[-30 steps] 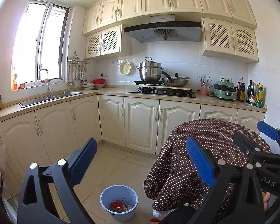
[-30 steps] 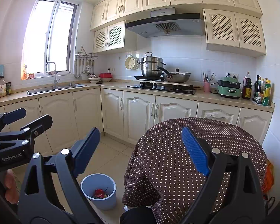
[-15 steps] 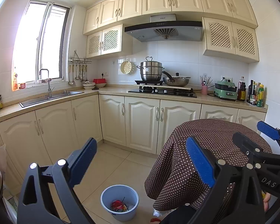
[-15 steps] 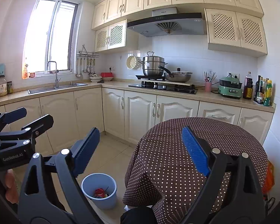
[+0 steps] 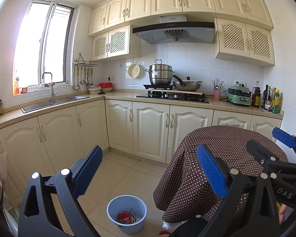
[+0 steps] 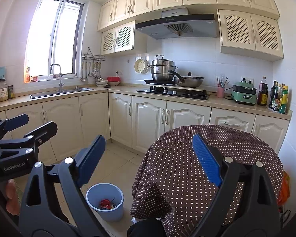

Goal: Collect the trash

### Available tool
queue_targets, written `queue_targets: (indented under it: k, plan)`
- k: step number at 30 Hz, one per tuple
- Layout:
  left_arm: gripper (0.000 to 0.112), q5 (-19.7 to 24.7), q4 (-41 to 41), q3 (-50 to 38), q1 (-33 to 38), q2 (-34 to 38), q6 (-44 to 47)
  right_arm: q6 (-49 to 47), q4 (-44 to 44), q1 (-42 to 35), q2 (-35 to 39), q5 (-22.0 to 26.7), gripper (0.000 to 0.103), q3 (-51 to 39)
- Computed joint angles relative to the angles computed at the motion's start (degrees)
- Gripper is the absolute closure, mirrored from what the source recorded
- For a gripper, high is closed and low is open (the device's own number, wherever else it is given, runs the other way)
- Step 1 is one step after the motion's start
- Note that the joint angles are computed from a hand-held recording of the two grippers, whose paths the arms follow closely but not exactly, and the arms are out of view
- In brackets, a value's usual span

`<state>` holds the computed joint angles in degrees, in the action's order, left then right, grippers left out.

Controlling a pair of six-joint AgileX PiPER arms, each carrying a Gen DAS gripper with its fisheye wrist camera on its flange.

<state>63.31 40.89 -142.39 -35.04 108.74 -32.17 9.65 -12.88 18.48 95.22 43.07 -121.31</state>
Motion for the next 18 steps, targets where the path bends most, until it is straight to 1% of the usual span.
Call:
queue_targets:
  k: [5, 6, 8, 11, 14, 18]
  plan:
    - [0.018, -1.44, -0.15, 3.44, 0.67, -1.67, -0.62, -0.43, 0.59, -0.18, 0.19, 0.31, 0.015, -0.31]
    - [0.018, -1.08, -0.51, 2.36, 0.79, -1.13, -0.09, -0.14, 0.29, 0.02, 0.22, 0.38, 0.014, -0.35]
    - [0.018, -1.68, -0.65, 3.80, 1.07, -1.88, -0.34, -0.11, 0.17, 0.07, 0.24, 0.41, 0.014, -0.38]
    - [0.018, -0.74, -1.29, 1.35, 1.20, -0.68, 0.74, -0.04, 0.17, 0.11, 0.27, 0.55, 0.014, -0.46]
    - [0.018, -1.22, -1.24, 2.81, 1.27, -1.39, 0.44, -0.26, 0.47, -0.08, 0.31, 0.54, 0.014, -0.39]
    - [0.018, -0.68, -1.35, 2.13, 1.17, -1.01, 0.67, -0.51, 1.10, -0.35, 0.10, 0.32, 0.014, 0.14]
